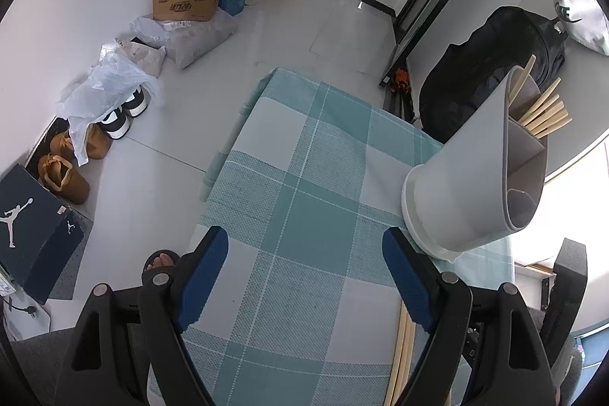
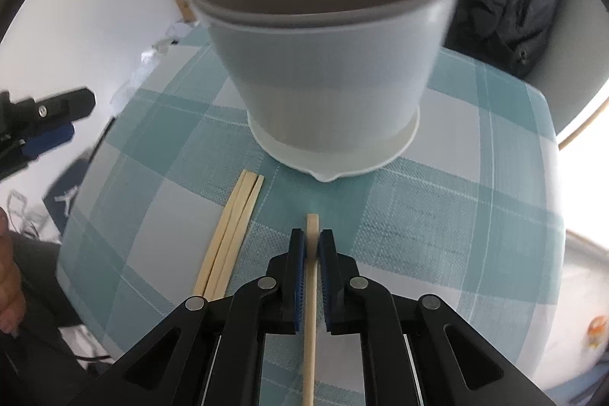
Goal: Organize utensils
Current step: 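Grasp a chopstick with the right tool while the left tool grasps one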
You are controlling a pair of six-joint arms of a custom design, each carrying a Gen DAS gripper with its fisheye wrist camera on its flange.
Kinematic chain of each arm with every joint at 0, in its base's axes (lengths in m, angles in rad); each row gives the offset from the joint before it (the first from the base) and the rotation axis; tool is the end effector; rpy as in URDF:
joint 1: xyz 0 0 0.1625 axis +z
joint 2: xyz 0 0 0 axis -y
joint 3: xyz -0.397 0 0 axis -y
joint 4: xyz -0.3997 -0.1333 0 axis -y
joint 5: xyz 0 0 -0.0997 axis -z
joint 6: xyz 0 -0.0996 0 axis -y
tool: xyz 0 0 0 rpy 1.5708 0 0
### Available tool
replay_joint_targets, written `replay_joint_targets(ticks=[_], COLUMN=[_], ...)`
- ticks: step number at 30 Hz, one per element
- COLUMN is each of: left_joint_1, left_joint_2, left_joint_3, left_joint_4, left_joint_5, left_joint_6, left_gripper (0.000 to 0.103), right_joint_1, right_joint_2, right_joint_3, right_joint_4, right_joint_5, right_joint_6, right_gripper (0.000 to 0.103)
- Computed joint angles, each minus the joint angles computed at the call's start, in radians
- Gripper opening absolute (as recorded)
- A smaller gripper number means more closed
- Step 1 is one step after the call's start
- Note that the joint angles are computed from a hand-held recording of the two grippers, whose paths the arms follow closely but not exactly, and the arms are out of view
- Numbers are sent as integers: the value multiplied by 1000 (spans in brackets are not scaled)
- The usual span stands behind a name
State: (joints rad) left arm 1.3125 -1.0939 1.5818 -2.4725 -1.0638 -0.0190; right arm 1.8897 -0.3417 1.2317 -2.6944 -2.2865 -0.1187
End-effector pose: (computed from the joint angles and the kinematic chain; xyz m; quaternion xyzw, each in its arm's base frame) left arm 0.0066 -0.6860 0.2882 0.0619 0.9468 -0.2309 0.2156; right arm 0.2965 -0.6814 -0.0651 0.1621 -0.9169 0.1434 0.3352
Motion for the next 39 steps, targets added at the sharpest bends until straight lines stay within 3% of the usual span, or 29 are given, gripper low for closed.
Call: replay_joint_targets(ticks=[4, 7, 9, 14, 18, 24, 29, 34, 39], left_joint_1=[-1, 1, 1, 2, -8, -36, -49, -72, -70], left_joint_2=[0, 1, 3, 12, 17, 16, 20, 22, 10], left_joint_3=[-1, -4, -6, -12, -4, 29, 47, 89, 102], left_joint_4=[3, 13, 28, 99, 162, 221, 240, 190, 176], left_joint_5=[5, 3, 8, -10, -20, -11, 27, 121, 143], left_joint_6=[-3, -4, -2, 14, 51, 101, 123, 183, 190], left_gripper=[80, 80, 80, 80, 80, 80, 80, 80, 80], right_joint_1=[11, 13, 1, -35, -65, -145, -195, -203, -188], right_joint_2=[29, 37, 11, -92, -147, -240, -274, -308, -309], right_joint_3=[-27, -41, -16, 114, 195, 348, 413, 445, 466], right_joint_4=[-8, -5, -16, -201, -343, -532, -591, -616, -670], right_joint_5=[-51, -44, 14, 210, 325, 499, 568, 598, 600], right_joint_6=[-69, -75, -41, 17, 74, 260, 371, 341, 297], right_gripper=[9, 6, 5, 5, 5, 5, 5, 5, 5])
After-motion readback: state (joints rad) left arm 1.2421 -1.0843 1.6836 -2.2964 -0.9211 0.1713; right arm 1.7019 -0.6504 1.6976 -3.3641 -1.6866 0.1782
